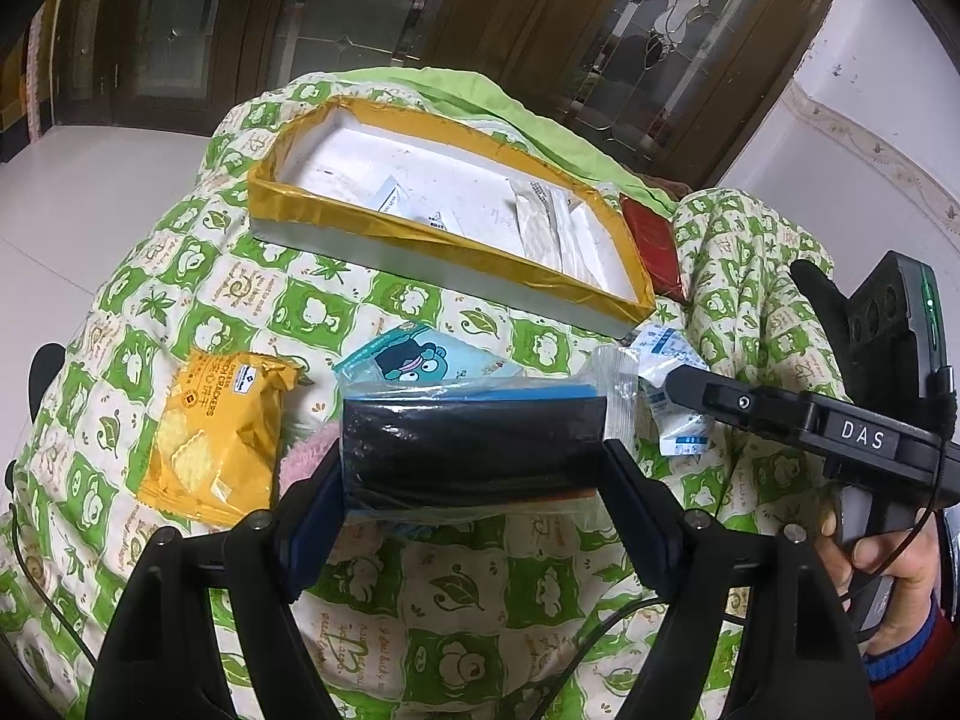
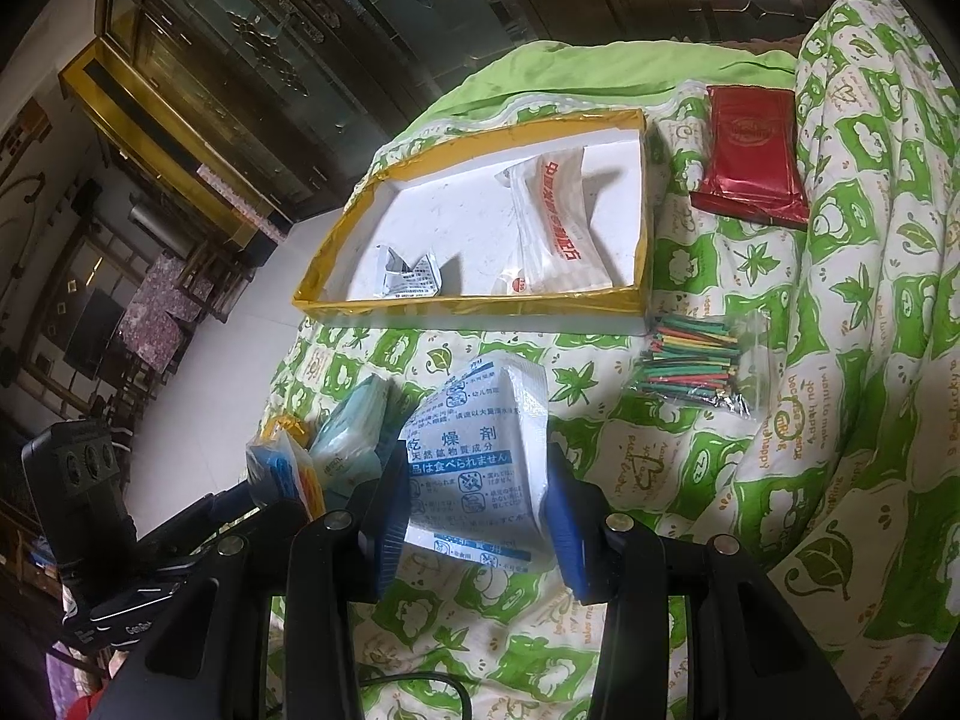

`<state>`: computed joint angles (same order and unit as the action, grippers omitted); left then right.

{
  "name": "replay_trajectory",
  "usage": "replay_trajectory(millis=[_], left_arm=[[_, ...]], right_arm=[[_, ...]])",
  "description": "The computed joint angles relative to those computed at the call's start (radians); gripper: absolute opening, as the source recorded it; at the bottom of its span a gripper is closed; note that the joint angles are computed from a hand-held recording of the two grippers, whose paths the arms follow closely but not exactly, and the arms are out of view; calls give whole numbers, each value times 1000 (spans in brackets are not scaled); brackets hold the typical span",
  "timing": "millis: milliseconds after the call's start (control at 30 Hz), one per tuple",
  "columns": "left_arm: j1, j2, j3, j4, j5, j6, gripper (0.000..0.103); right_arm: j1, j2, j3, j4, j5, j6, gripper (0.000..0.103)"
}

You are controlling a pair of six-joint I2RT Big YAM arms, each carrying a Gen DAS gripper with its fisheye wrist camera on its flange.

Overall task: Organize soft objects
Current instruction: 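Lift the black pouch with the left tool while the right tool lifts the desiccant packet, then carry the black pouch with the left tool while the right tool lowers the desiccant packet into the tray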

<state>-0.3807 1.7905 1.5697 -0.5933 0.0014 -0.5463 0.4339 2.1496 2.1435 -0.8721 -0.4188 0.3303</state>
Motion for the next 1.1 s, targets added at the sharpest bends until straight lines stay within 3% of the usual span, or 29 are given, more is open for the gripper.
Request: replay_trajectory(millis=[1100], left_arm=[[13,17,51,-34,-10,39,79]], right_arm=[[-15,0,28,8,9,24,45]])
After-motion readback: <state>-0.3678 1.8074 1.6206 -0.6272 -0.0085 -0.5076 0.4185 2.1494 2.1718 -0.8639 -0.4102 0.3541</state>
